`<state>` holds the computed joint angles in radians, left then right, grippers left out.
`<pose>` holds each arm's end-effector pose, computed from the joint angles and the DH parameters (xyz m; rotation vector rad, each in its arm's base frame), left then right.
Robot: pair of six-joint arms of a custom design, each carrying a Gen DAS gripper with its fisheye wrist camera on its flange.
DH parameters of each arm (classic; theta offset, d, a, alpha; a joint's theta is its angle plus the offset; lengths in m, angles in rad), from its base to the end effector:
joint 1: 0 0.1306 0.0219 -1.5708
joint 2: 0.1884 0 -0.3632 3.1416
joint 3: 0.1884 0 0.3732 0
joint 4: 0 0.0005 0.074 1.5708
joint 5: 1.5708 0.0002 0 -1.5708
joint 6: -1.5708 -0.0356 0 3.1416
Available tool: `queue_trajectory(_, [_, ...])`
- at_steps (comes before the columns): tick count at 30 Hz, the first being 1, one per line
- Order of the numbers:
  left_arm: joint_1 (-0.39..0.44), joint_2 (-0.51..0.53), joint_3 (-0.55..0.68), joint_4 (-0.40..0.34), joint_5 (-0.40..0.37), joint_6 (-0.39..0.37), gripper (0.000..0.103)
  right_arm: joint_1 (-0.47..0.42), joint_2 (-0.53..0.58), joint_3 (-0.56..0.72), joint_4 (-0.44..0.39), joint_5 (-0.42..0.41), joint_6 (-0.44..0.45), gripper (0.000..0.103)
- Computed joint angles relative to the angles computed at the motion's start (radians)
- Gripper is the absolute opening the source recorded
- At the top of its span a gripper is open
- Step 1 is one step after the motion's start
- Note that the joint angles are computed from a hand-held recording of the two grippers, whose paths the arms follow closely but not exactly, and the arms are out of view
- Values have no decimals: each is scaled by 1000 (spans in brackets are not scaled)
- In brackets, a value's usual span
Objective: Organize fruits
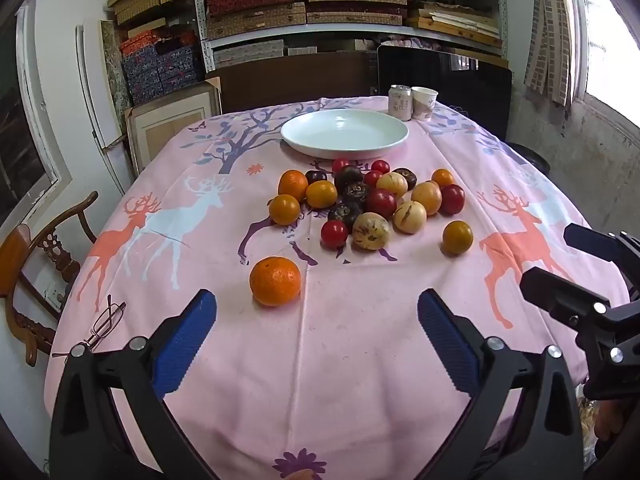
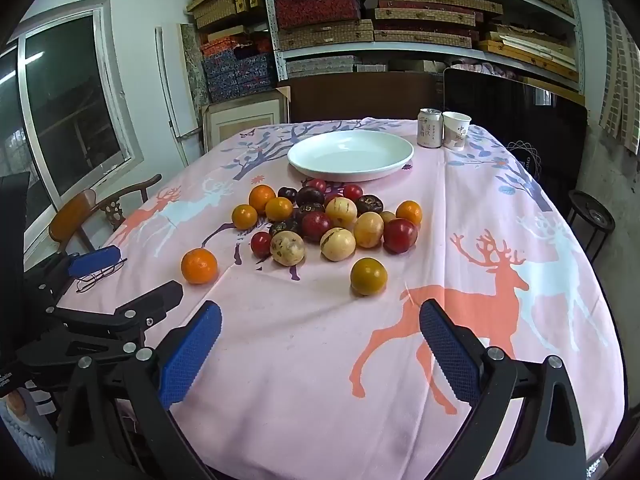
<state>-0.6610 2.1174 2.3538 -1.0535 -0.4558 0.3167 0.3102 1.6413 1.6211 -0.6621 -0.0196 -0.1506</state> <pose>0.5624 -0.4182 0.4100 0.1840 2.2776 0.0430 0.5455 0.1751 0.4049 -0.1912 2.2588 0.2680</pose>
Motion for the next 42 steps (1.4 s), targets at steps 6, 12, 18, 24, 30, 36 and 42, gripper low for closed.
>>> queue_trajectory(6, [-3, 0, 3, -12, 9, 11, 99, 1, -6, -9, 10, 0, -5, 100])
queue_trajectory(12, [3, 11, 18, -23, 20, 8, 99, 0, -9, -14, 15, -5, -9, 100])
queue_trajectory(18, [-1, 7, 4, -24, 19, 19, 99, 0, -8, -15, 14, -6, -11, 100])
queue_trajectory(24, [5, -16, -37, -11, 35, 38, 99, 4, -6, -14, 12, -6, -16, 100])
queue_trajectory(30, [10, -23, -51, -10, 42, 43, 99, -1, -5, -8, 6, -13, -17, 100])
queue_trajectory(36, [10, -22, -50, -9, 42, 41, 99, -1, -2, -15, 16, -15, -21, 100])
queue_trajectory(42, [7, -27, -61, -5, 42, 41, 99, 8, -5, -26, 23, -12, -33, 100])
